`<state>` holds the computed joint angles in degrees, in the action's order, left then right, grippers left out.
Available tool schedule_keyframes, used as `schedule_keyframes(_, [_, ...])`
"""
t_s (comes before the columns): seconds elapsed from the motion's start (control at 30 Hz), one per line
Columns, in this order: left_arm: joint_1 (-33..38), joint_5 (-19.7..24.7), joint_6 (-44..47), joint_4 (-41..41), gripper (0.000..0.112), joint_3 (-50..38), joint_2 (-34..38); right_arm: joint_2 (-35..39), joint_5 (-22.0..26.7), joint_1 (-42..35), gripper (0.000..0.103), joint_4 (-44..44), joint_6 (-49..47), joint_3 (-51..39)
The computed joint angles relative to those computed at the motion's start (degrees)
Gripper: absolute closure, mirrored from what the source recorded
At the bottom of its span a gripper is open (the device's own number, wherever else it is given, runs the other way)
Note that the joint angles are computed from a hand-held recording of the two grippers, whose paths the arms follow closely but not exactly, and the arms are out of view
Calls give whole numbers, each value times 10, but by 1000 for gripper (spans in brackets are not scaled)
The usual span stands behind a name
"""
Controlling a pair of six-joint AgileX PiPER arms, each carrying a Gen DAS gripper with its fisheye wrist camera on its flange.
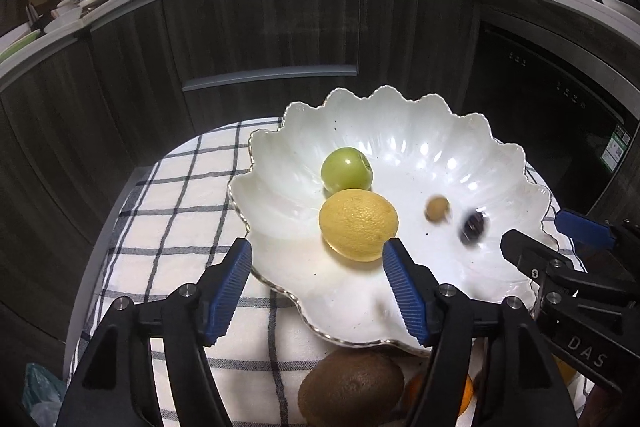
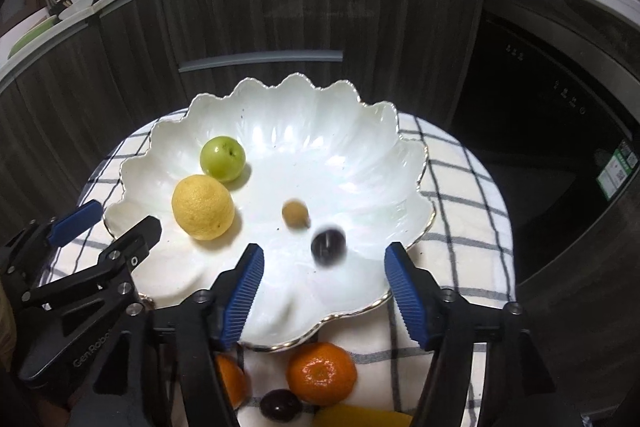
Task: Organize fruits
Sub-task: 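Drop both fruits into the bowl by opening both tools, then withdraw both open tools from the bowl toward the loose fruits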
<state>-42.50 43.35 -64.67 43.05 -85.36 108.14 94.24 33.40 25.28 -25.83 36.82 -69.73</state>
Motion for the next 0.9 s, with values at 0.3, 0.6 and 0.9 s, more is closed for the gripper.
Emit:
schedule_keyframes(0.3, [-27,27,-43,28,32,25,-31,-42,13,9,34,-28,47,32])
schedule_keyframes(0.6, [-64,54,-75,44,26,65,-76,-103,42,34,33,-67,91,73])
schedule_keyframes(0.9, [-109,89,-108,57,23,92,-110,-163,74,60,33,-77,121,113])
